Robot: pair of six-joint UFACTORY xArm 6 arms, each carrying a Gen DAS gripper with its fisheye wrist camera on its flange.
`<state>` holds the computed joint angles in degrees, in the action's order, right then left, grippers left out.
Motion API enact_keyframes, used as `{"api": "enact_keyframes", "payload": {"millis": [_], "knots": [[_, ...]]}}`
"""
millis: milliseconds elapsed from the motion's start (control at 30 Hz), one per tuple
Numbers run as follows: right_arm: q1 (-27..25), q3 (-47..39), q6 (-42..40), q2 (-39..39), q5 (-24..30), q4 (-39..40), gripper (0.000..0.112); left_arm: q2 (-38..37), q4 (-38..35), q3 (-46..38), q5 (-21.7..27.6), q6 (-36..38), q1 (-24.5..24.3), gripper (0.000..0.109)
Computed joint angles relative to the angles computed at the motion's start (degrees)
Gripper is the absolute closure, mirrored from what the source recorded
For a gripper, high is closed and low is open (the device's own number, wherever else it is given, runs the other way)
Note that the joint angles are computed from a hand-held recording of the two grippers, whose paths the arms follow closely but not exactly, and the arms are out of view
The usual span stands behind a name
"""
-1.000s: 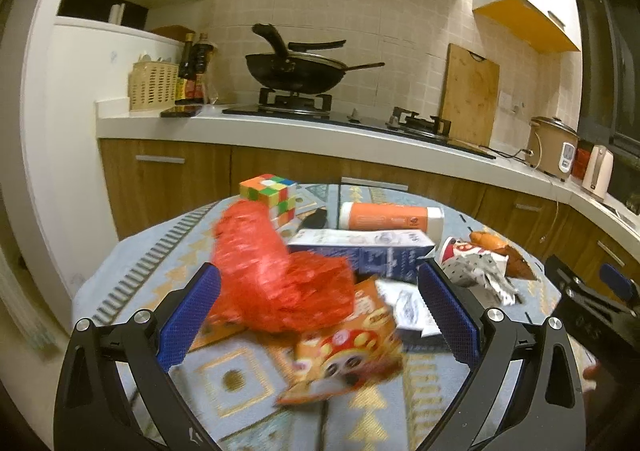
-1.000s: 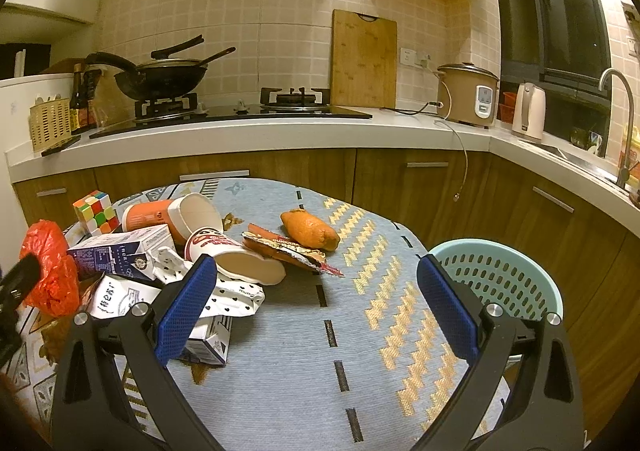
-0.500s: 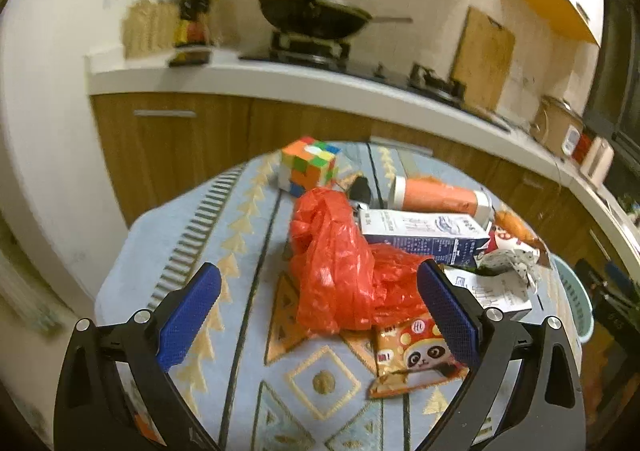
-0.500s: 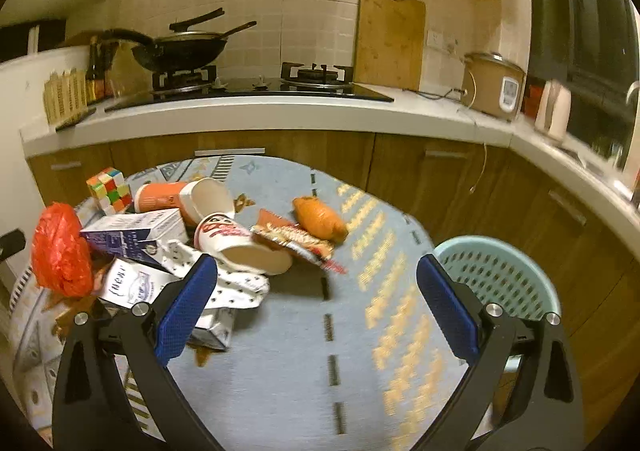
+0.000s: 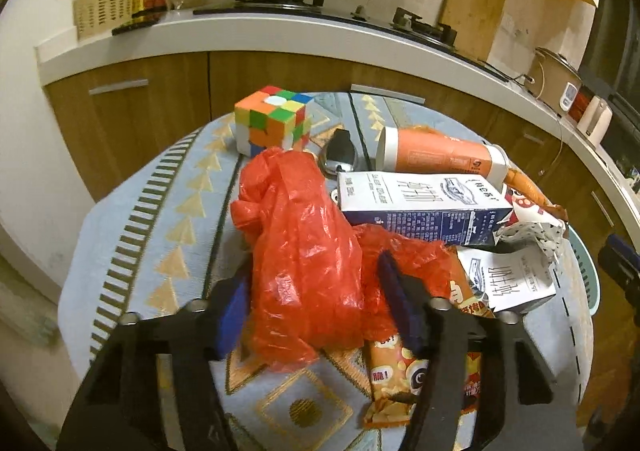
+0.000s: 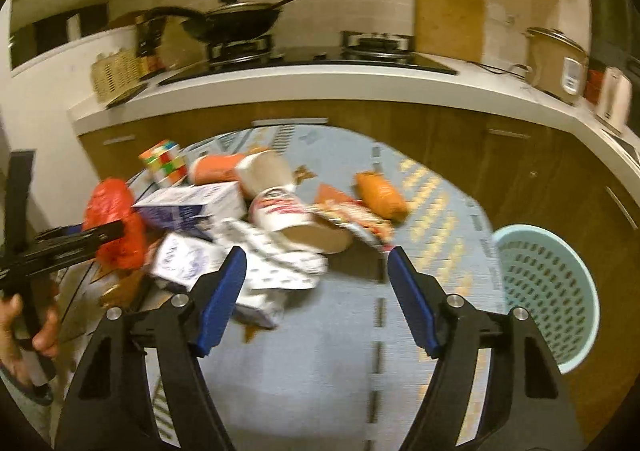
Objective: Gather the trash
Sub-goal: 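Grasp the red plastic bag with the left gripper while the right gripper grasps the polka-dot paper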
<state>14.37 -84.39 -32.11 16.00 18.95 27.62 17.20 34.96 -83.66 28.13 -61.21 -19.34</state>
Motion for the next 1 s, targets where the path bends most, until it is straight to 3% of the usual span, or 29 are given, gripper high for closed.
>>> {"api": "enact_keyframes", "payload": {"millis": [67,167,333,533,700,833,933,1000], "knots": [[1.3,0.0,-3.2,-0.3,2.2,3.3,0.044,0.0,2.2,-0.4,1.3,-1.3,-0.3,0.077],[3.8,1.7,-7.0,-1.6,3.1,6.1,0.045,-1.0,3.3,0.9,0.0,-2.5,-0.1,0.082],[5.4,3.1,1.4,-1.1,-0.5,-5.4,0.063,-4.1,6.8,4.6,-4.0,-6.3,0.2,0.083],[2.6,-0.3,8.1,1.9,0.5,-9.9,0.064,-6.5,11.7,6.5,-6.8,-10.1,0.0,0.083],[3.2,-4.6,8.8,5.1,1.7,-12.3,0.064,-6.7,13.3,6.4,-8.2,-10.4,-0.3,0.083],[3.8,-10.7,17.1,10.2,3.6,-25.2,0.064,-6.4,12.9,5.8,-7.9,-9.2,-0.5,0.083],[3.8,-12.8,21.7,12.4,4.2,-32.8,0.087,-6.4,12.2,5.8,-7.7,-8.6,-0.5,0.083],[3.5,-12.0,20.4,11.9,2.7,-30.8,0.096,-6.4,12.4,5.6,-8.0,-8.8,-0.5,0.083]]}}
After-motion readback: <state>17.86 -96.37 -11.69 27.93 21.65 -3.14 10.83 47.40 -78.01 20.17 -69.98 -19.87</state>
